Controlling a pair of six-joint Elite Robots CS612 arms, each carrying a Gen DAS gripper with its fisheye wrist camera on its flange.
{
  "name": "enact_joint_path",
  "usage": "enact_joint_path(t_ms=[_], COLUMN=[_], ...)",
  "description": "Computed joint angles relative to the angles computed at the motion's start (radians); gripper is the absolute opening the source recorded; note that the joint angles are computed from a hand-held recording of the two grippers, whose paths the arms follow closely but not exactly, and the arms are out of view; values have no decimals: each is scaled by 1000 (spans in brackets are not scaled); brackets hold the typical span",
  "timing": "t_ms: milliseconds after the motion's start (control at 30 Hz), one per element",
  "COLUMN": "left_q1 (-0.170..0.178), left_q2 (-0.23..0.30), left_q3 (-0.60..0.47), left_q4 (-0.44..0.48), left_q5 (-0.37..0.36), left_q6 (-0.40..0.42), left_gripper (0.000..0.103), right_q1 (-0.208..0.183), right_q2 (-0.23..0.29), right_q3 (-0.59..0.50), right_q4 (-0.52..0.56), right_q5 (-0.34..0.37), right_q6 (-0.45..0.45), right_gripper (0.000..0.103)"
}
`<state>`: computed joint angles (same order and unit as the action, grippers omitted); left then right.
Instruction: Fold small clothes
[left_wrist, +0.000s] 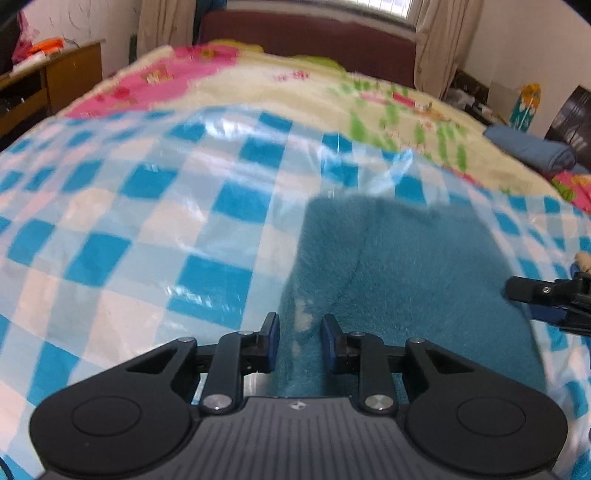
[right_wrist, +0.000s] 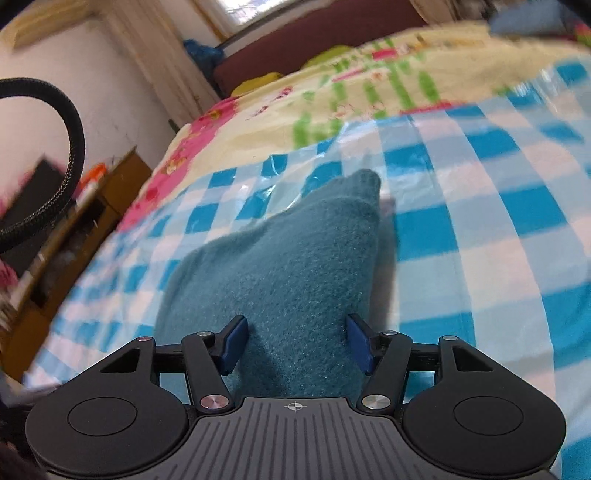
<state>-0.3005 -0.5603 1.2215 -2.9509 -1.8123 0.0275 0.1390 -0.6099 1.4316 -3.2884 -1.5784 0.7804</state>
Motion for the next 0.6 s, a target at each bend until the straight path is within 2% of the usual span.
enact_joint_path(t_ms=[100,167,233,300,367,433,467,500,600], left_q1=[-6,-6,-7,-5,-6,-14,-18,-16,-2], left_q2=[-16,-21,-25,-27,-30,-32,-30,-24,-14], left_q3=[27,35,41,49,61,77,85,89,69], left_q4=[-76,-109,-125,-124,-99,-39,-33,-42,-12], left_q5=[29,4,-43,-132,-200,-205,-187,-186,-228], left_q6=[14,12,7,28,75,150,174,182,141], left_gripper=[32,32,32,32,32,32,32,32,31], right_q1=[-13,-25,-39,-52,-61,-71,-75,-78,-85], right_q2=[-14,-10,5,33,57,80,89,96,113], right_q3=[17,3,-35,-86,-129,-167,-181,-193,-220], right_q4=[-47,-48,2,56,101,137,142,152,158], right_q5=[-50,-78,-79,-76,-57,-7,17,31,32], right_q6=[7,17,38,63,77,72,65,65,116], right_gripper=[59,60,61,61,61,58,51,28,13])
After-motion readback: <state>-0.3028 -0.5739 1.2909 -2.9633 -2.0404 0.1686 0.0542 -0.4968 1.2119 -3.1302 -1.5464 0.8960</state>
